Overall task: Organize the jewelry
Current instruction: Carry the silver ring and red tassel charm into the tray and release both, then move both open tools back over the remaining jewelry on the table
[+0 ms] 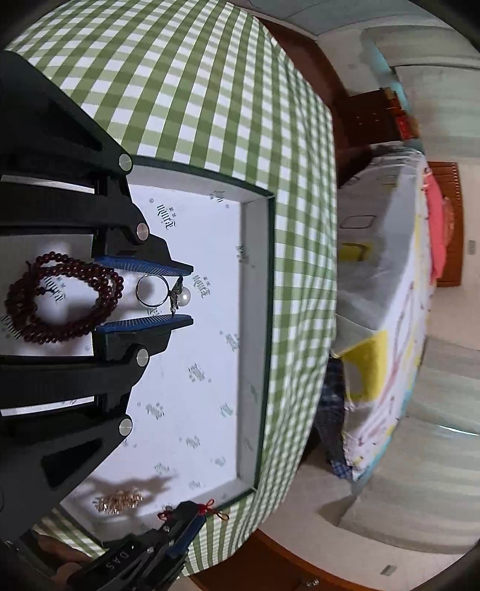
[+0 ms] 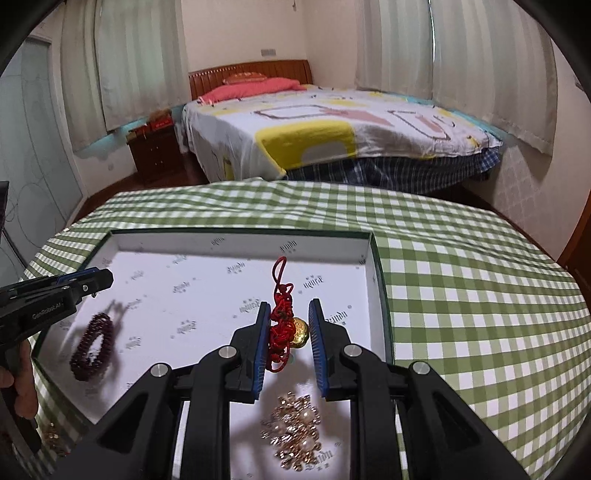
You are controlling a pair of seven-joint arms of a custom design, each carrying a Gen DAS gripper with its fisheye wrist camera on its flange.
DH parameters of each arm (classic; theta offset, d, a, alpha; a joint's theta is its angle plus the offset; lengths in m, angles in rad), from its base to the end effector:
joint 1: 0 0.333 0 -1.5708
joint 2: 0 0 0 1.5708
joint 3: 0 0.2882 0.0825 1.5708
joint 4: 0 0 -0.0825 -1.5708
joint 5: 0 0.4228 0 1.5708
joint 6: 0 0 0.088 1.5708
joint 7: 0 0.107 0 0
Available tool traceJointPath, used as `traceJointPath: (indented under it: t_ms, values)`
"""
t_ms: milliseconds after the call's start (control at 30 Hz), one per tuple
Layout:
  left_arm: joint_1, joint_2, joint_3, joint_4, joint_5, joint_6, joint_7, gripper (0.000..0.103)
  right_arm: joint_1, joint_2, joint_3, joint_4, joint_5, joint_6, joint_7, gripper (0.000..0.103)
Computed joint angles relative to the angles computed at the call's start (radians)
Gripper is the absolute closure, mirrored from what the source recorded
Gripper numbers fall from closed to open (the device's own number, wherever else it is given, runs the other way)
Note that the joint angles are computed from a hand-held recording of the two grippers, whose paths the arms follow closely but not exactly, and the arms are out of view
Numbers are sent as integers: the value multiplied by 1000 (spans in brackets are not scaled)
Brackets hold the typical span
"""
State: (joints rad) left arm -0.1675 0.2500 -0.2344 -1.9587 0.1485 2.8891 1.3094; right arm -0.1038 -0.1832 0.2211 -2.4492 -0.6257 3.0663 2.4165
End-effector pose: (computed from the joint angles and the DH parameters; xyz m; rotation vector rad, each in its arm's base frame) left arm 0.6209 -0.2650 0.3828 -1.6546 2.1158 -0.8456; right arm 0.5258 0.1096 0.3967 -1.6277 1.8162 -0.6899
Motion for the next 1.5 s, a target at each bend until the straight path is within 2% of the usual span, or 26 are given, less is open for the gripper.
traceJointPath:
  t_ms: [133,267,367,433,467,500,533,667,800,967,1100,1233,1300,1367,1500]
  values:
    - [-1,24,2,29,2,-41,-1,82,37,17,-33,13,47,-31,-56,81]
    - [-14,31,14,35,30,-43,-14,80,74,31,-67,24,98,-57,-109,81]
    - [-15,43,13,47,35,-51,-19,73,96,40,-88,29,131,-70,-141,79]
    - [-16,49,13,54,38,-50,-24,72,112,45,-101,29,161,-70,-169,75]
    - [-16,50,12,55,39,-49,-23,67,111,46,-100,30,158,-71,-167,65]
    - [-17,51,13,57,42,-48,-26,58,108,47,-98,31,148,-74,-159,61]
    - [-18,49,15,55,46,-44,-31,55,105,47,-96,31,136,-76,-149,61]
    - [-11,40,12,42,48,-28,-24,55,111,41,-100,23,139,-62,-154,61]
    - [-5,15,11,9,42,2,-25,53,85,16,-77,12,92,-49,-104,60]
    - [-4,-76,19,-100,61,98,-43,50,18,-63,-7,-35,34,-23,-31,60]
    - [-7,-174,32,-207,94,180,-81,50,-37,-158,64,-102,48,3,-3,60]
    - [-6,-292,31,-336,79,250,-82,50,-60,-247,113,-168,100,18,-2,60]
    - [-21,-333,42,-381,63,269,-79,50,-67,-310,141,-213,125,15,3,60]
    - [-68,-388,79,-441,15,283,-51,50,-68,-368,163,-257,153,12,5,60]
    - [-126,-473,121,-532,-19,290,-48,50,-27,-474,175,-343,226,-4,-4,60]
